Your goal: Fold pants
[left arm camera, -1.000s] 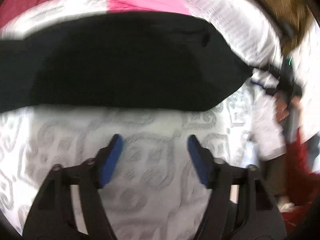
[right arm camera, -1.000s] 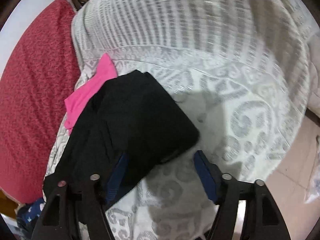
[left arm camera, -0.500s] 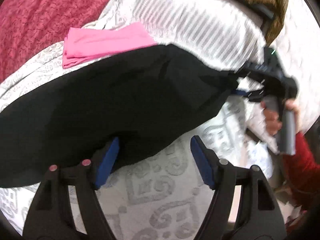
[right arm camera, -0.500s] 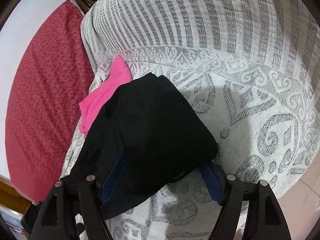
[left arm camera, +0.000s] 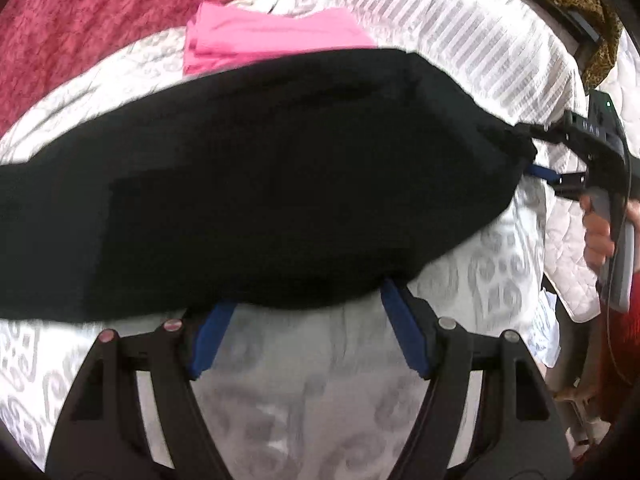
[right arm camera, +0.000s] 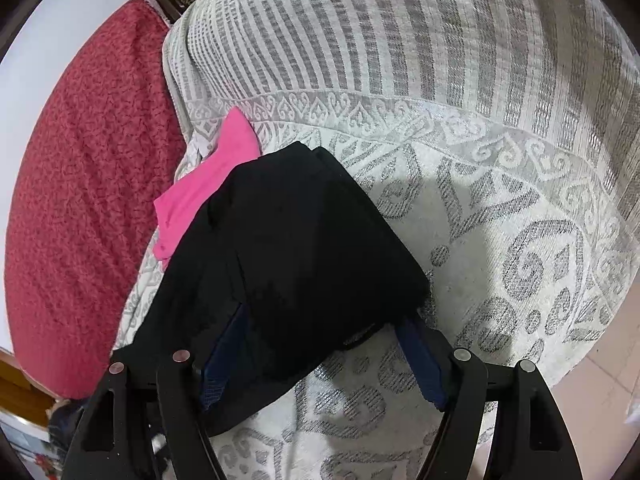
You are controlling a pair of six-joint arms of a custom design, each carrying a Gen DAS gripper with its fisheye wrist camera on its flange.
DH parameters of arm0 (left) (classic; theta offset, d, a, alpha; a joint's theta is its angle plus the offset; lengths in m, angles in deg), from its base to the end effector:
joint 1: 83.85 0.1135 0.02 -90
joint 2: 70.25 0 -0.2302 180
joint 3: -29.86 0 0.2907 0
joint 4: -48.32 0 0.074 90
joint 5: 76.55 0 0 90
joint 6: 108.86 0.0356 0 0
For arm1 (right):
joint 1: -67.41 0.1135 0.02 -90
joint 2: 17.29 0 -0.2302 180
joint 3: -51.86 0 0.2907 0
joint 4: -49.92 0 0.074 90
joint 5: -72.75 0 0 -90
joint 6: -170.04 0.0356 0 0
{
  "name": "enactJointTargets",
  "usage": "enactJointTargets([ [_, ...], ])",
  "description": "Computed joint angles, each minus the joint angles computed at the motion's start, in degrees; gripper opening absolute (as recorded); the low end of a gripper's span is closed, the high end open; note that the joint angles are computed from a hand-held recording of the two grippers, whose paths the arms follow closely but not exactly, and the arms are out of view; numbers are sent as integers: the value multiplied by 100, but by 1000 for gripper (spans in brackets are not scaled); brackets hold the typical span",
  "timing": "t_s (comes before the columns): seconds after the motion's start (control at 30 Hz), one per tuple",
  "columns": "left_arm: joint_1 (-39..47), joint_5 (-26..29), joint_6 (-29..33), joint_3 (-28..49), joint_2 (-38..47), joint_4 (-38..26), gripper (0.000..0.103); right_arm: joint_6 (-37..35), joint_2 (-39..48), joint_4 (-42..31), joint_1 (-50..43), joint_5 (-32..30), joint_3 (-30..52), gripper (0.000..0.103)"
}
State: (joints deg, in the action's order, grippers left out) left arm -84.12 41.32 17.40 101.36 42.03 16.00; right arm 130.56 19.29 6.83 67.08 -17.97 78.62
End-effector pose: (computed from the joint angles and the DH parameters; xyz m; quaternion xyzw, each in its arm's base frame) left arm 0.3580 -0.0183 0.0357 0.3345 0.9006 -0.1825 0.2092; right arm 0.1877 -0.0006 0.1137 0.4052 0.8571 0.1403 0.2855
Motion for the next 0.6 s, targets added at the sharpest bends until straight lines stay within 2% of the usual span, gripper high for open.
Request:
enactJointTargets([
  [0.1, -308, 194, 291, 78, 16, -19, 73, -26, 1, -8, 36, 46, 3, 77],
  [0.2, -502, 148, 540, 89, 45, -72, 73, -75, -94, -12, -118, -138, -48, 77],
  [0.3, -521, 207, 482, 264, 281, -144, 72, -70, -107, 71, -170, -178, -88, 77],
  [0.37, -471, 367, 347, 383, 308, -268, 43, 31, -112, 173, -176, -149, -127, 77],
  [0.4, -416, 383, 243, 465, 316, -363, 37, 82, -116, 219, -183, -142, -147, 78],
  [0.43, -381, 417, 219, 512, 325, -418, 27, 132, -78, 298, -203, -146, -156, 79],
  [0.47, -319, 499, 205, 530, 311, -456, 20, 181, 37, 410, -212, -133, -131, 80],
  [0.53, -203, 647, 149, 503, 236, -515, 16, 336, 349, 655, -167, 29, -39, 78],
  [0.57, -197, 649, 108, 430, 180, -457, 14, 388, 586, 763, -81, 241, 57, 66],
  [0.6, -217, 584, 33, 242, 20, -290, 14, 336, 857, 755, -25, 402, 211, 18],
])
